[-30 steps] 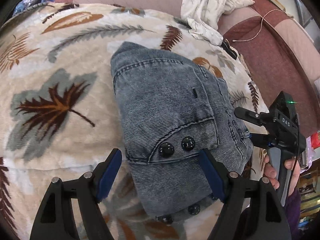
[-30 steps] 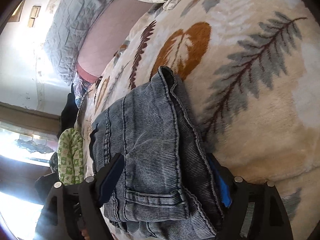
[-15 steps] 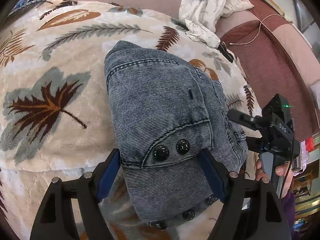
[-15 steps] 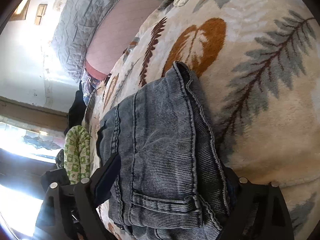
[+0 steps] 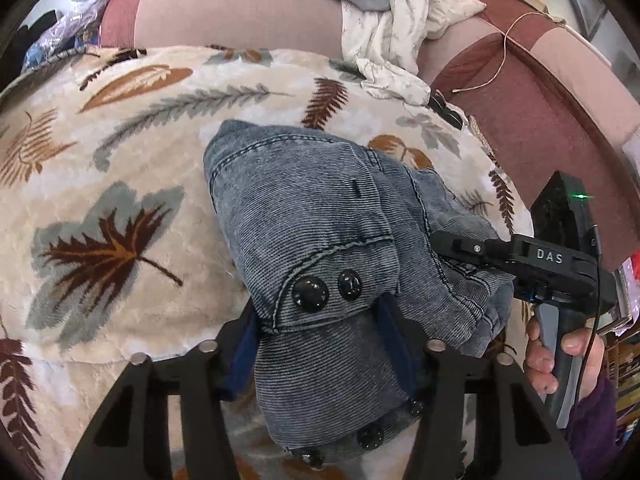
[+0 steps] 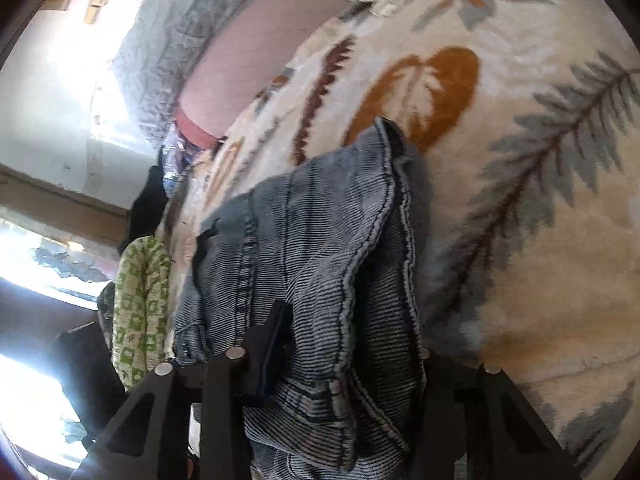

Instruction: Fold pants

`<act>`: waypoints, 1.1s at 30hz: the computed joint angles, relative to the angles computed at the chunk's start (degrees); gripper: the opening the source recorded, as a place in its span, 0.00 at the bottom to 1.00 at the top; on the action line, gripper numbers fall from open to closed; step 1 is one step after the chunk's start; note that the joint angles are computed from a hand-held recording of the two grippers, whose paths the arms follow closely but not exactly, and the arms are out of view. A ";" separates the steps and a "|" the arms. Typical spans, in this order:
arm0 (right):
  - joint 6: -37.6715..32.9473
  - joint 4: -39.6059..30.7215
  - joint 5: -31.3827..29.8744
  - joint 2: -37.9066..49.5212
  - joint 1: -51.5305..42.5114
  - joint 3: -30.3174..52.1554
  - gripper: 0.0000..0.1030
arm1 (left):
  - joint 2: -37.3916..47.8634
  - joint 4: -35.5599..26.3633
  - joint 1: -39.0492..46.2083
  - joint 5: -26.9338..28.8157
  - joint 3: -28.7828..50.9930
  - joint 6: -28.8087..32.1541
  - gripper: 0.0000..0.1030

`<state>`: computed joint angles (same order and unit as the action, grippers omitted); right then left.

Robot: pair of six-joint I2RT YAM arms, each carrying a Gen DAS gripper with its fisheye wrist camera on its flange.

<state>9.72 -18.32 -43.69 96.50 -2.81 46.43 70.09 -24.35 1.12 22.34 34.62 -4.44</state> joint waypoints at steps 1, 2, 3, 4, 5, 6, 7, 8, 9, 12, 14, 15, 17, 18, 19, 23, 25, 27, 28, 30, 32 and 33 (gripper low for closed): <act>0.31 0.30 -0.27 -0.48 0.22 -0.26 0.40 | -0.57 -0.46 0.56 0.14 0.18 0.31 0.52; 0.52 0.46 -0.43 -0.82 0.54 -0.41 0.40 | -1.01 -0.60 0.66 -0.11 0.28 0.33 0.51; 0.95 0.91 -0.28 -1.29 1.18 -0.68 0.40 | -1.71 -1.00 0.84 -0.66 0.43 0.62 0.50; 1.49 1.61 -0.09 -1.82 1.96 -1.03 0.40 | -2.36 -1.34 1.04 -1.08 0.44 0.95 0.50; 1.68 1.71 -0.10 -2.12 2.57 -1.06 0.40 | -3.04 -1.80 1.28 -1.54 0.52 1.31 0.50; 2.01 2.03 0.22 -2.62 3.55 -1.18 0.39 | -3.90 -2.46 1.71 -2.00 0.62 1.73 0.49; 2.69 2.78 0.52 -3.26 4.52 -1.51 0.39 | -4.68 -3.02 2.26 -2.08 0.61 2.14 0.49; 3.36 3.49 0.57 -3.85 5.18 -1.86 0.39 | -5.48 -3.74 3.04 -2.01 0.71 2.71 0.49; 4.14 4.35 0.49 -4.45 6.09 -2.14 0.39 | -6.49 -4.65 4.00 -2.06 0.85 3.40 0.49; 6.52 6.85 0.85 -5.83 9.20 -2.60 0.39 | -9.60 -7.19 7.69 -1.76 0.86 6.13 0.49; 7.95 8.58 1.45 -6.55 11.51 -2.88 0.39 | -11.35 -8.61 10.29 -1.67 0.81 8.22 0.49; 8.88 9.73 2.10 -6.83 12.98 -3.05 0.39 | -12.19 -9.34 12.10 -1.33 0.76 9.49 0.49; 11.03 11.64 3.03 -6.50 15.56 -3.06 0.39 | -13.03 -10.37 15.23 -0.75 0.70 11.61 0.49; 12.17 12.80 3.68 -6.14 17.00 -3.02 0.39 | -13.20 -10.94 17.20 -0.22 0.78 12.82 0.49; 12.94 13.63 4.26 -5.89 18.05 -3.03 0.39 | -13.07 -11.32 19.14 0.38 0.78 13.90 0.49; 13.78 15.20 8.37 -4.36 23.09 -2.23 0.39 | -11.78 -11.10 23.96 1.06 -0.12 16.60 0.49; 13.39 14.48 9.47 -3.19 24.49 -1.41 0.39 | -11.33 -11.34 25.87 1.68 -0.75 17.63 0.49; 12.52 13.46 11.00 -2.50 25.91 -1.02 0.39 | -11.07 -11.69 27.87 2.81 -1.72 18.91 0.49; 12.10 13.19 11.36 -2.35 26.27 -1.04 0.39 | -11.34 -11.49 28.18 2.95 -2.39 19.12 0.49; 11.70 13.20 11.31 -1.80 26.24 -1.22 0.39 | -12.04 -10.47 28.34 2.77 -3.94 19.22 0.49; 12.17 13.21 11.17 -0.71 25.86 -1.05 0.41 | -12.97 -8.94 27.24 0.99 -5.24 18.30 0.52; 12.07 12.50 12.30 -0.21 26.12 -0.66 0.45 | -13.19 -8.45 26.33 -0.31 -5.46 17.62 0.55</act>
<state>21.78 -5.82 -31.39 96.29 23.31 45.77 56.90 -32.80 27.45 22.03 29.16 13.18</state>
